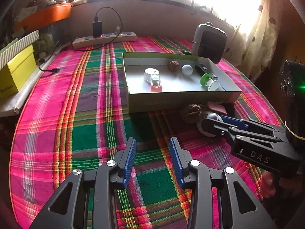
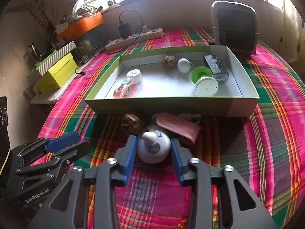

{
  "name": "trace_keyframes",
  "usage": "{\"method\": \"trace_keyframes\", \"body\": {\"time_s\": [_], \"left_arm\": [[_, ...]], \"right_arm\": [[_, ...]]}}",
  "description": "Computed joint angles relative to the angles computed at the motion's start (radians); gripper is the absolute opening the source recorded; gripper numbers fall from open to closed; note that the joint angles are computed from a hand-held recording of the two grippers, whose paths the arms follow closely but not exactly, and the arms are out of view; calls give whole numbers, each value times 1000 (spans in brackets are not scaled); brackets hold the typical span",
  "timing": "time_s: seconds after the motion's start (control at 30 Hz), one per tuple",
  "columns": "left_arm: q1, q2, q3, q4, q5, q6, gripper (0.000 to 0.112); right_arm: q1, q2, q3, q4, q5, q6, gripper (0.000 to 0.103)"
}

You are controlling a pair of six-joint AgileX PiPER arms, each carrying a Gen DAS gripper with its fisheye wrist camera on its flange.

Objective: Organize objects
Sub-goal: 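Grasp the white round toy with right tool while left tool approaches the walnut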

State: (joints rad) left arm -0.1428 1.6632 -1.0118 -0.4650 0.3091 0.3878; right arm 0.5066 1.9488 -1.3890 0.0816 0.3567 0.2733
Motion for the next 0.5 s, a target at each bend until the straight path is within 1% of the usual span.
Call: {"method": "trace_keyframes", "body": {"time_s": [0.27, 0.5], "left_arm": [[-21, 13, -33, 52, 19, -49, 35], [-36, 28, -73, 10, 47, -9, 35]], "right_arm": [[-7, -29, 44, 64, -39, -50, 29], [-17, -57, 88, 120, -51, -105, 29]]}}
